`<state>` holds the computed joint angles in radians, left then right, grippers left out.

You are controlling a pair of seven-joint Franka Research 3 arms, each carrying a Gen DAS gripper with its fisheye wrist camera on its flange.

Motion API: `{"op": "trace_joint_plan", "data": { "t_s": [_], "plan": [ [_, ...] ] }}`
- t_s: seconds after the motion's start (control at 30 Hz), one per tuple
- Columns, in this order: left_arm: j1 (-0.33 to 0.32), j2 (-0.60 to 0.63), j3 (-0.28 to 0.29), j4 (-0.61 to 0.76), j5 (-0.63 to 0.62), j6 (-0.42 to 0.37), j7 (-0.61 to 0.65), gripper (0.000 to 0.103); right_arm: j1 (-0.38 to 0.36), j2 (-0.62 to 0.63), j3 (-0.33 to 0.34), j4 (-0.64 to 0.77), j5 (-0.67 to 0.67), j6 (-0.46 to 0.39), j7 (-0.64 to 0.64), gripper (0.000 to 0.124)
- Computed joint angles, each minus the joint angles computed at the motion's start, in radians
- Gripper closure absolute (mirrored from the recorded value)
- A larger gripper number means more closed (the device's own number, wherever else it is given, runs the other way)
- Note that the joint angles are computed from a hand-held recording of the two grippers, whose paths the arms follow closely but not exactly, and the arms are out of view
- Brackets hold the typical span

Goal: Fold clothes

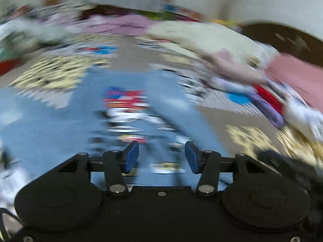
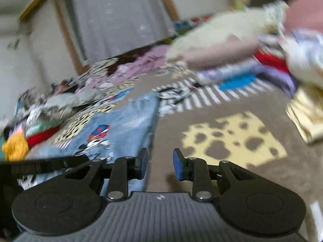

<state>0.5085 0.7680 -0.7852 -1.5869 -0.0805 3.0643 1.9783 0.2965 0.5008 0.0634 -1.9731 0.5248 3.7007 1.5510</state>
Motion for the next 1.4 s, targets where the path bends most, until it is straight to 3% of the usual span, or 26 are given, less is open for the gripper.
{"op": "trace_joint_plan", "data": {
  "t_s": [0.23, 0.3, 0.4, 0.53, 0.6, 0.67, 0.7, 0.77, 0.87, 1.0, 1.2, 1.33, 1.37, 1.4],
  "plan": [
    [-0.14, 0.007, 0.332, 0.174, -0.1, -0.07, -0.364, 0.054, 0.09, 0.02, -0.028, 0.047, -0.037, -0.021, -0.221, 0.094],
    [-0.148, 0.027, 0.379, 0.222, -0.124, -0.13, -0.447, 0.055, 0.093, 0.019, -0.015, 0.055, -0.075, -0.037, -0.262, 0.094],
    [-0.088, 0.059, 0.321, 0.249, -0.204, -0.165, -0.464, 0.058, 0.14, 0.019, -0.029, 0.083, -0.091, -0.083, -0.363, 0.094],
    [-0.088, 0.076, 0.317, 0.273, -0.235, -0.161, -0.451, 0.059, 0.255, 0.041, -0.099, 0.172, -0.065, -0.188, -0.528, 0.082],
    [-0.087, 0.092, 0.311, 0.29, -0.241, -0.156, -0.437, 0.059, 0.389, 0.087, -0.226, 0.255, 0.004, -0.268, -0.617, 0.074],
    [-0.111, 0.126, 0.336, 0.351, -0.235, -0.163, -0.456, 0.068, 0.52, 0.151, -0.375, 0.347, 0.038, -0.365, -0.64, 0.073],
    [-0.119, 0.147, 0.346, 0.385, -0.233, -0.17, -0.467, 0.069, 0.568, 0.189, -0.441, 0.396, 0.033, -0.419, -0.617, 0.073],
    [-0.125, 0.194, 0.353, 0.461, -0.236, -0.192, -0.484, 0.072, 0.603, 0.246, -0.503, 0.48, 0.011, -0.495, -0.561, 0.073],
    [-0.143, 0.262, 0.37, 0.587, -0.245, -0.254, -0.527, 0.077, 0.635, 0.33, -0.58, 0.601, -0.033, -0.586, -0.464, 0.073],
    [-0.132, 0.257, 0.368, 0.592, -0.281, -0.261, -0.551, 0.077, 0.649, 0.448, -0.684, 0.777, -0.125, -0.741, -0.345, 0.073],
    [-0.147, 0.306, 0.389, 0.689, -0.284, -0.302, -0.571, 0.075, 0.567, 0.61, -0.719, 1.076, -0.248, -0.925, -0.216, 0.078],
    [-0.181, 0.382, 0.414, 0.839, -0.261, -0.369, -0.583, 0.075, 0.493, 0.668, -0.664, 1.231, -0.285, -1.021, -0.176, 0.107],
    [-0.189, 0.405, 0.413, 0.885, -0.256, -0.389, -0.571, 0.082, 0.48, 0.677, -0.649, 1.254, -0.293, -1.035, -0.168, 0.11],
    [-0.191, 0.421, 0.4, 0.915, -0.257, -0.396, -0.536, 0.1, 0.479, 0.672, -0.64, 1.245, -0.303, -1.029, -0.161, 0.112]
  ]
}}
